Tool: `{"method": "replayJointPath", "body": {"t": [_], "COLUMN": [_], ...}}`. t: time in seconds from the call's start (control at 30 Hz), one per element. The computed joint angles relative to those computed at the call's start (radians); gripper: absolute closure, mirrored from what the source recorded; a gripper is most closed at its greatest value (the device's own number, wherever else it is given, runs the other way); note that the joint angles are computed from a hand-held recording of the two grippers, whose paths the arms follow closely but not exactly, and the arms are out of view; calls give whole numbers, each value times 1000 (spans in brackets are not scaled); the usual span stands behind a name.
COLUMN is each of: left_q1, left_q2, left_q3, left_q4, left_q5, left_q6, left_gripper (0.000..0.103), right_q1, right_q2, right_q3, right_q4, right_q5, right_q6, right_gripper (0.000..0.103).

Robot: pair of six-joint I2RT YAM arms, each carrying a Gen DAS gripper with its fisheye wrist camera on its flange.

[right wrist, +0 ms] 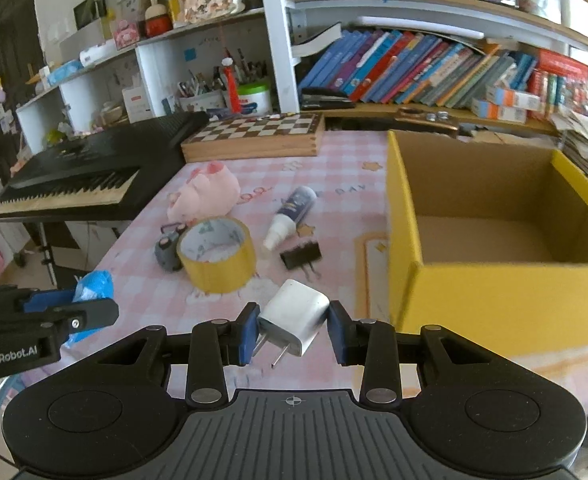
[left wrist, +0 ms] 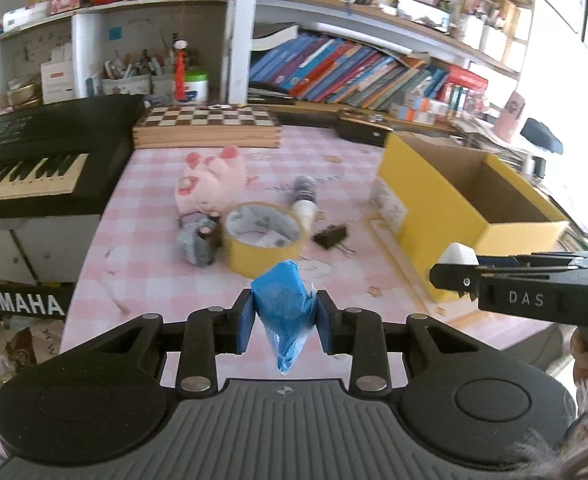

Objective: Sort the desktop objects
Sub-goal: 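Grasp the blue bag with the left tool while the right tool grasps the white plug, then carry the blue bag and white plug with both tools over the yellow box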

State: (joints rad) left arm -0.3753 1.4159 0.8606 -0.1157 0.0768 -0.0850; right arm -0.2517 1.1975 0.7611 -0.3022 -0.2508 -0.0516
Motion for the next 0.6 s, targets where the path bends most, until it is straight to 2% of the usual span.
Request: {"method": "replayJointPath", "body": {"t": [0.3, 0.6], "left_q1": [-100, -195], "left_q2": [-150, -243], "left_q3": [-106, -155], "left_q4": [-38, -83], "left_q5": [0, 11], "left_q6": [-5, 20], "left_gripper": [74, 74], "right_q1": [-120, -246], "right_q2": [-242, -446], "right_q3": [-106, -170], "right_q4": [-183, -344], "right_q5": [-34, -80], "right_q6": [-38, -59], "right_gripper": [67, 67]}}
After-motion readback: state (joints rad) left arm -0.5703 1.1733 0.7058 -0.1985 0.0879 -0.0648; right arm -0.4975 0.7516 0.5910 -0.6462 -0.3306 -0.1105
